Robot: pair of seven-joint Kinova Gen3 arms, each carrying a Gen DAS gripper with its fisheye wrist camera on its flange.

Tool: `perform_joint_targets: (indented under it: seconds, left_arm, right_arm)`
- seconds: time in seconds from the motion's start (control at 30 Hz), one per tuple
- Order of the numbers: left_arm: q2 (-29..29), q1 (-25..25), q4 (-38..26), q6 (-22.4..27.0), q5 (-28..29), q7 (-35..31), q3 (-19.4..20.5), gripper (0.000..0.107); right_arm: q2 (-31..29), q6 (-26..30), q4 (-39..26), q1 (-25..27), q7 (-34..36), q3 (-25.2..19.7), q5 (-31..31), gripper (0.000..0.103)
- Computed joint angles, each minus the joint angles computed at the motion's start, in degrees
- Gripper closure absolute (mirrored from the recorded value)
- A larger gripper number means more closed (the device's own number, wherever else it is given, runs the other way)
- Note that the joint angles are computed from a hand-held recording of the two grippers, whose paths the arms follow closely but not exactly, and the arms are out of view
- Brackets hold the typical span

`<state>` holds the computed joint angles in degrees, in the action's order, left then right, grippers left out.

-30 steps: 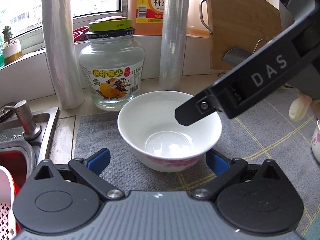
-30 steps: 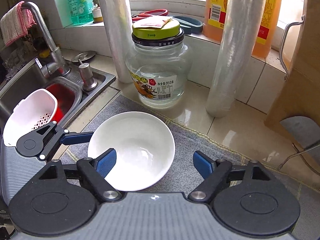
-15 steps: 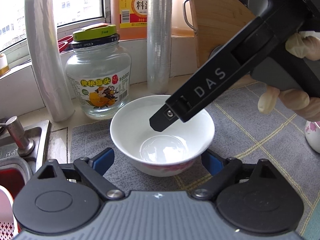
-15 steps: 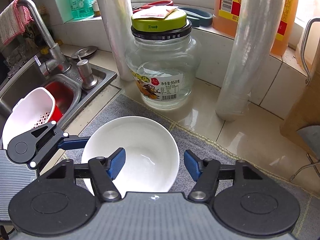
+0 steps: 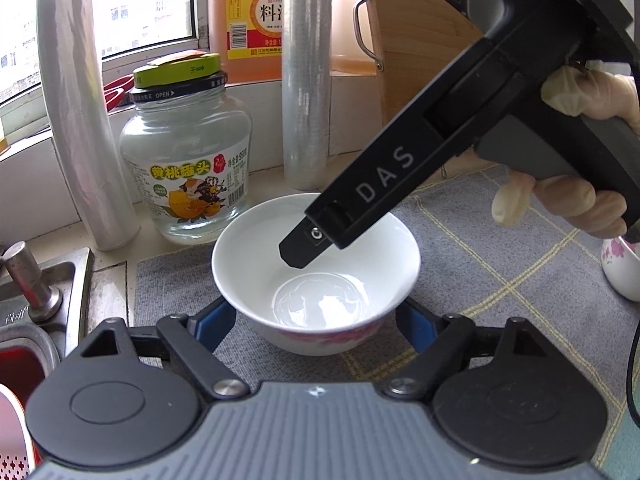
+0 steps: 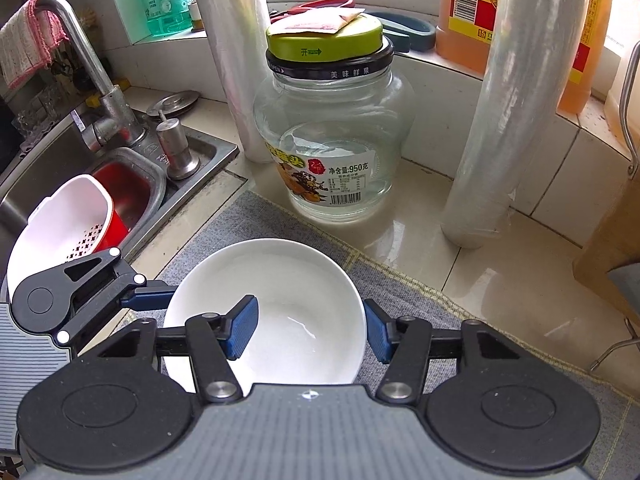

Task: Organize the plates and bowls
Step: 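Lift and carry the pink-flower bowl with the right tool toward the white bowls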

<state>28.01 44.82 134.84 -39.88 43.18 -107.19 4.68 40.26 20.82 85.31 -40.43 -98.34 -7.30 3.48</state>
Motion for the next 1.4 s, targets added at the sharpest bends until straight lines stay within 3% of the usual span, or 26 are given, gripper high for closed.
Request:
perform_joint_targets:
  seconds: [0.53, 0.87, 1.4]
  left_arm:
    - [-0.07, 0.67, -0.25, 0.27, 1.31, -1.72, -0.34, 0.021]
    - [-0.86, 0.60, -0.60, 1.85, 2.92, -4.09, -0.35, 0.021]
    - [-4.86, 2.79, -1.67, 6.72, 11.79, -14.45, -0.43, 0.021]
  right_arm:
    - [2.08, 3.42, -3.43, 4.65, 7.07, -4.74, -3.59, 0.041]
    - [1.01, 3.01, -2.24, 4.96, 8.81, -4.96, -5.50, 0.041]
    - [-1.64, 1.81, 1.34, 5.84, 9.35, -6.06, -7.68, 0.041]
